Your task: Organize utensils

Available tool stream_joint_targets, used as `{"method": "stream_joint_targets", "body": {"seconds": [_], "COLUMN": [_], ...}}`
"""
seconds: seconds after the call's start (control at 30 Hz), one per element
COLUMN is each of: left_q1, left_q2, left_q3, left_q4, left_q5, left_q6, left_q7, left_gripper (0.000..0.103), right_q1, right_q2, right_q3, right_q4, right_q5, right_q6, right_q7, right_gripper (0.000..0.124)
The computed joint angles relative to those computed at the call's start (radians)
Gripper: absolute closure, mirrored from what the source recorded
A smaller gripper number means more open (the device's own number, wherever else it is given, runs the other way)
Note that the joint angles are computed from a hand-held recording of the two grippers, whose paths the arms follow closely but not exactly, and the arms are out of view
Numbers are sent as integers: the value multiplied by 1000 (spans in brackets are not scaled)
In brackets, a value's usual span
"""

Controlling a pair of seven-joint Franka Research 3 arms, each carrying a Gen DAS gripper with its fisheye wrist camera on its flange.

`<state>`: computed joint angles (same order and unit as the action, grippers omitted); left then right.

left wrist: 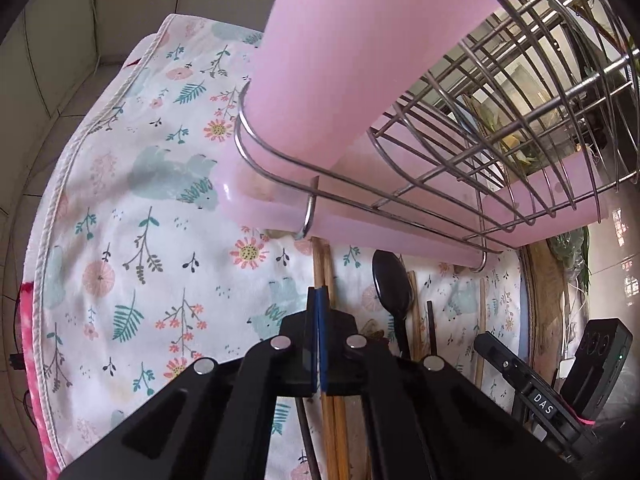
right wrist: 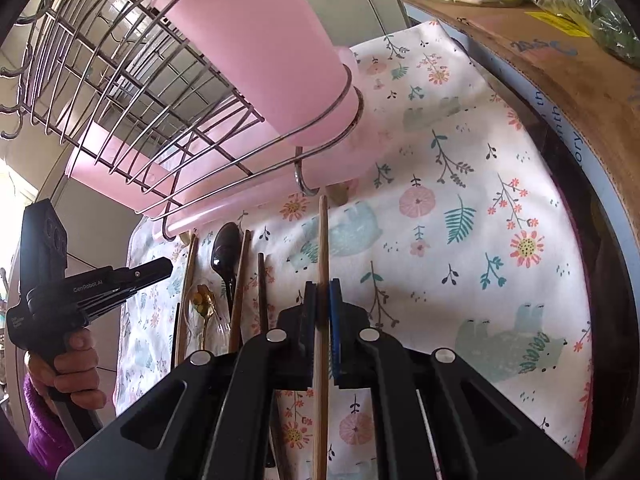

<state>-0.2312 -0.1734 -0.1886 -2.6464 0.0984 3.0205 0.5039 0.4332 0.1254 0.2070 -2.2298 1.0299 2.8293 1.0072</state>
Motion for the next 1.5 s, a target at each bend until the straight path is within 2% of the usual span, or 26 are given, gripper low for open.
{"method": "stream_joint_targets", "body": {"seconds": [0.17,0.27,0.37,0.47,0.53,0.63,0.67,0.8,0.93,1.0,1.1,1.3,1.5], "left_q1": [-145,-152,-121,-67,-49,-62,-65,-34,39,77,105,132,147], "left_q2": [-33,-28,7,25,40,19,-22,-123,-260,-333,-419,-549,-663], "left_q3": [104,80,36,-21,-42,-37,-31,-78,-170,-223,-268,-283,-283], "left_q4": [-22,-18,14,40,65,43,11,-36,-95,-108,-116,-131,-102], "left_q5": [-237,-299,-279,-160,-95,-108,-108,7,172,253,341,453,506], "left_q6": [-81,-111,-153,-183,-209,-179,-177,-163,-139,-150,-174,-173,-218], "left_q7": [204,243,219,121,64,67,75,-27,-179,-255,-333,-412,-428], "left_gripper": [99,92,90,90,98,99,99,100,100,100,100,100,100], "right_q1": [3,4,7,11,14,17,19,25,44,59,85,140,197], "right_q2": [-14,-16,-18,-27,-34,-49,-55,-87,-136,-151,-175,-225,-283], "right_q3": [2,0,-1,-2,-3,-5,-6,-11,-16,-16,-12,-26,-72], "right_q4": [-7,-6,-8,-14,-19,-29,-34,-58,-88,-95,-110,-131,-100], "right_q5": [16,26,26,26,26,38,41,92,207,219,205,219,347], "right_q6": [1,-4,-13,-16,-15,-13,-10,7,57,97,188,289,334], "right_q7": [-20,-26,-28,-36,-38,-51,-56,-99,-203,-213,-200,-230,-388], "right_gripper": [117,117,117,117,117,117,117,117,117,117,117,117,117]}}
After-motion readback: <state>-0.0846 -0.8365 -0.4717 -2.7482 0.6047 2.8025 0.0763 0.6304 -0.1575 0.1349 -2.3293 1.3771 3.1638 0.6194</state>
